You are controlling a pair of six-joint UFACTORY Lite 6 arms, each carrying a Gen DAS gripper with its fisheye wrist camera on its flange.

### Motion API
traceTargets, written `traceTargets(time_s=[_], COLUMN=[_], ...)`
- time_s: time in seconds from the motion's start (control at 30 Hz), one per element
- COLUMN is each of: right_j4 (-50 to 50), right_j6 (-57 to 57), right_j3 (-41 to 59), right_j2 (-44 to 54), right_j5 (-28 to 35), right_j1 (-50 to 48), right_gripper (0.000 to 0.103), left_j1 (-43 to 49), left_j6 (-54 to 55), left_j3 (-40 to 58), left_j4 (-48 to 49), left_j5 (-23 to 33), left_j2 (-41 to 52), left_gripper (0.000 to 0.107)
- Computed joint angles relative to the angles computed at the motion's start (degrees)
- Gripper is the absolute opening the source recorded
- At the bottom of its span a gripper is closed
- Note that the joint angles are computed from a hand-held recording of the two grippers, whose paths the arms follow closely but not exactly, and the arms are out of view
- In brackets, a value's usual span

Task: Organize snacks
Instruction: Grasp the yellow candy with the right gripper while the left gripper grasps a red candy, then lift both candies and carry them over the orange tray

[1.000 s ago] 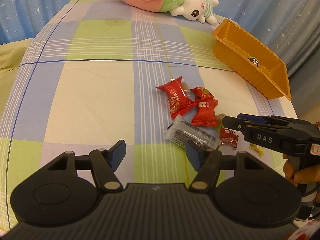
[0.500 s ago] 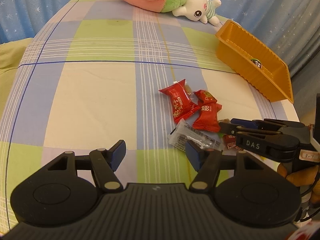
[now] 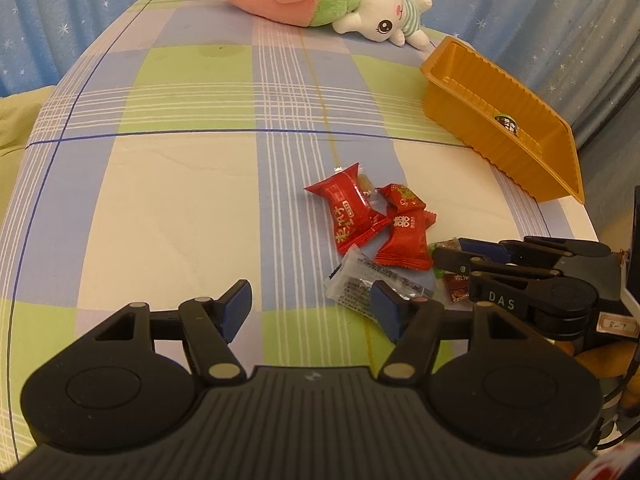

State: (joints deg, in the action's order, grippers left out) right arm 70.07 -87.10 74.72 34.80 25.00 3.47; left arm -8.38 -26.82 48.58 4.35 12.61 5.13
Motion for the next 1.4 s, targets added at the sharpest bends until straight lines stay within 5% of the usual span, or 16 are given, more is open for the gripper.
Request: traceTargets(time_s=[0.2, 0.53, 0.87, 1.1, 1.4], right_j4=[0.79, 0.89, 2.24, 2.6, 3.94], right_j6=[1.1, 3.55, 3.57, 3.16, 1.3], right_j3=[0.57, 2.03, 0.63, -1.57, -3.7], right_j2=[-0.89, -1.45, -2.92, -4.7, -6.79], right_j5=[0.23, 0.81, 0.6, 0.57, 1.26], right_j1=[-1.9, -6.52, -10.26, -11.87, -13.01], right_gripper=[0.024, 0.024, 0.024, 0.024, 0.024], left_j1=[-0.75, -0.35, 0.53, 0.43, 1.14], left_j6=[0.25, 13.95, 12.35, 10.63, 11.18], left_j3=[3.04, 14.2, 24.21, 27.78, 25.87], left_j4=[0.24, -13.75, -12.46, -10.11, -8.73], left_j5=[-1.78, -4.18, -2.04, -0.37, -0.92], left_j2=[3.07, 14.32, 23.89, 27.41, 24.89], left_gripper=[0.062, 0.049, 0.044, 0.03, 0.022])
